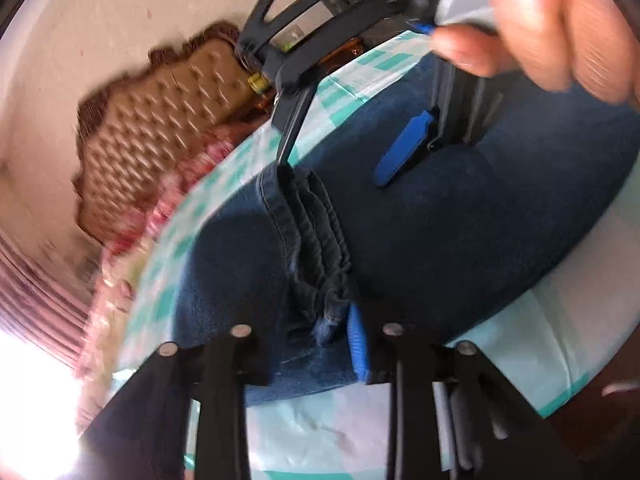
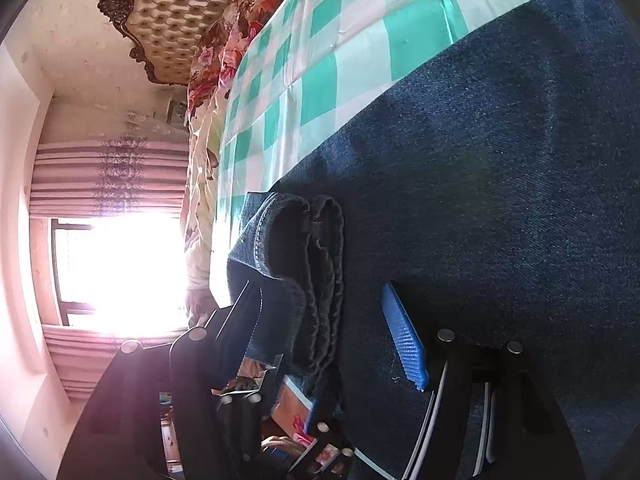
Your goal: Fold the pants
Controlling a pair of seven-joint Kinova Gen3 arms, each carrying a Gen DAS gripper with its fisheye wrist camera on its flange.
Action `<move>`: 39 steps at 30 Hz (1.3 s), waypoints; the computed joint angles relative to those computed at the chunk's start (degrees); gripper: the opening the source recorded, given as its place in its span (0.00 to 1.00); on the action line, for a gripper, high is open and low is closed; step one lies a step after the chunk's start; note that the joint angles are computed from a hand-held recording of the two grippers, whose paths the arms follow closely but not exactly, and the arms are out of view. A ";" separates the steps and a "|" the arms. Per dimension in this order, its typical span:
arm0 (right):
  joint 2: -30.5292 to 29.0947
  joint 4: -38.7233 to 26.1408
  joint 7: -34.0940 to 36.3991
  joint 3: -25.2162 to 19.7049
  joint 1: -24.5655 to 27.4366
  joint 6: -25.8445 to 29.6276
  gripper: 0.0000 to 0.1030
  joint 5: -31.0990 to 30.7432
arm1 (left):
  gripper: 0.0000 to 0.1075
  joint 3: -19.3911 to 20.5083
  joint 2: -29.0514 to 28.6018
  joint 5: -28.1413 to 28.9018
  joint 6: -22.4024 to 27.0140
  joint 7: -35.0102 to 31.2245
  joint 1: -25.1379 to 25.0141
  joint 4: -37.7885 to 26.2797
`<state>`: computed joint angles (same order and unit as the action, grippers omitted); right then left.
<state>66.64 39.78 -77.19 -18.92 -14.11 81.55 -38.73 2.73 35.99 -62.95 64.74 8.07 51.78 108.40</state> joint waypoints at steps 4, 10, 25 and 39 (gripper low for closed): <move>0.98 -1.44 -1.55 -0.46 0.57 1.72 0.75 -1.00 | 0.20 -0.48 -2.59 -2.59 0.81 4.08 1.25 2.51; 4.70 -4.56 -5.85 -2.83 1.80 7.12 0.79 -5.77 | 0.20 1.44 -5.01 -5.14 3.96 6.96 0.88 3.19; 8.65 -8.62 -7.21 -4.63 1.94 9.51 0.79 -11.91 | 0.20 3.05 3.15 -5.17 11.48 -4.42 5.76 -5.49; 3.57 -3.18 -2.91 -1.22 1.82 5.44 0.18 -4.44 | 0.37 0.73 7.73 -5.68 10.51 -8.09 8.16 -6.78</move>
